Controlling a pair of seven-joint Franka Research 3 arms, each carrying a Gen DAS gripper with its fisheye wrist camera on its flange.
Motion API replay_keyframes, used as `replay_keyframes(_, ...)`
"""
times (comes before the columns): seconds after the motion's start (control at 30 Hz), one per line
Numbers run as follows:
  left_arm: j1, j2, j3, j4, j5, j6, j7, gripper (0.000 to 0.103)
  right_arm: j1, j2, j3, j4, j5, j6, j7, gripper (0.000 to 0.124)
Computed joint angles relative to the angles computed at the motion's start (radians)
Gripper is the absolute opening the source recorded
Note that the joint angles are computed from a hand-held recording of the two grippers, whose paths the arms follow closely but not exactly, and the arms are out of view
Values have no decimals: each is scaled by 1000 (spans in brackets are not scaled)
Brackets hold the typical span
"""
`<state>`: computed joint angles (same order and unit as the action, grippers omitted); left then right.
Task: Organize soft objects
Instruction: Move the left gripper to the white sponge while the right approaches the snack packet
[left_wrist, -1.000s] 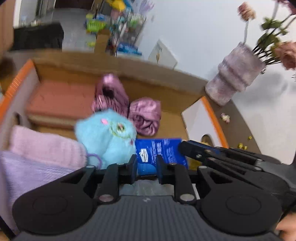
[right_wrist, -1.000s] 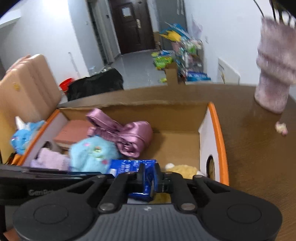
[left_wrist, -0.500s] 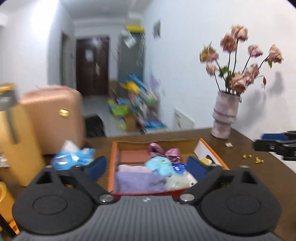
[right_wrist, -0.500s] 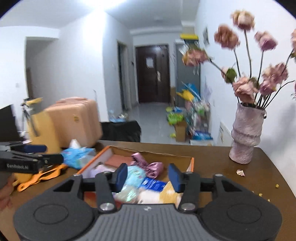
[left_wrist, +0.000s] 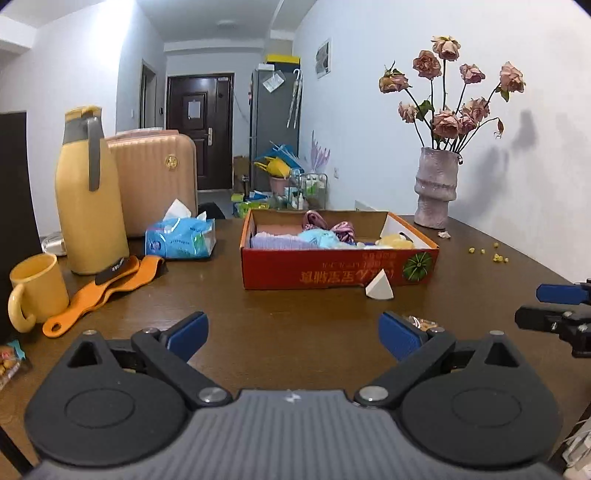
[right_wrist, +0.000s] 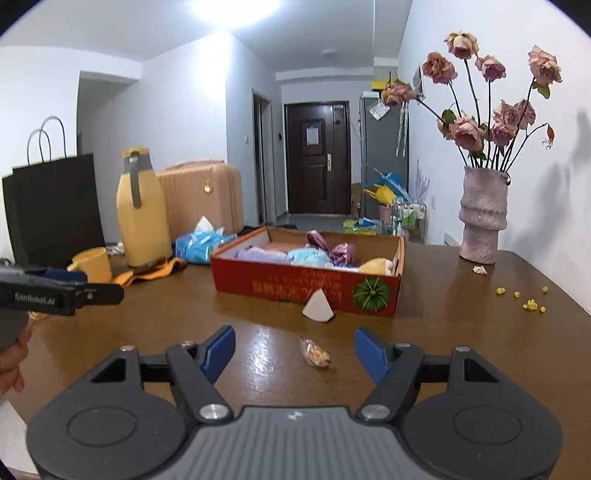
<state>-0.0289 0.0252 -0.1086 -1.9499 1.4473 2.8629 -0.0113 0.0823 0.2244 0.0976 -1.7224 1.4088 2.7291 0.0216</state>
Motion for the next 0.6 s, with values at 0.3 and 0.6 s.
replay_keyframes(0.3,-4,126,20,95,-191,115,167,101,7,112,2,114,-134,-24,123,70)
replay_keyframes(0.6,45,519,-117,522,-717,69,759,82,74,463,-53,520,-596,-109,551,47)
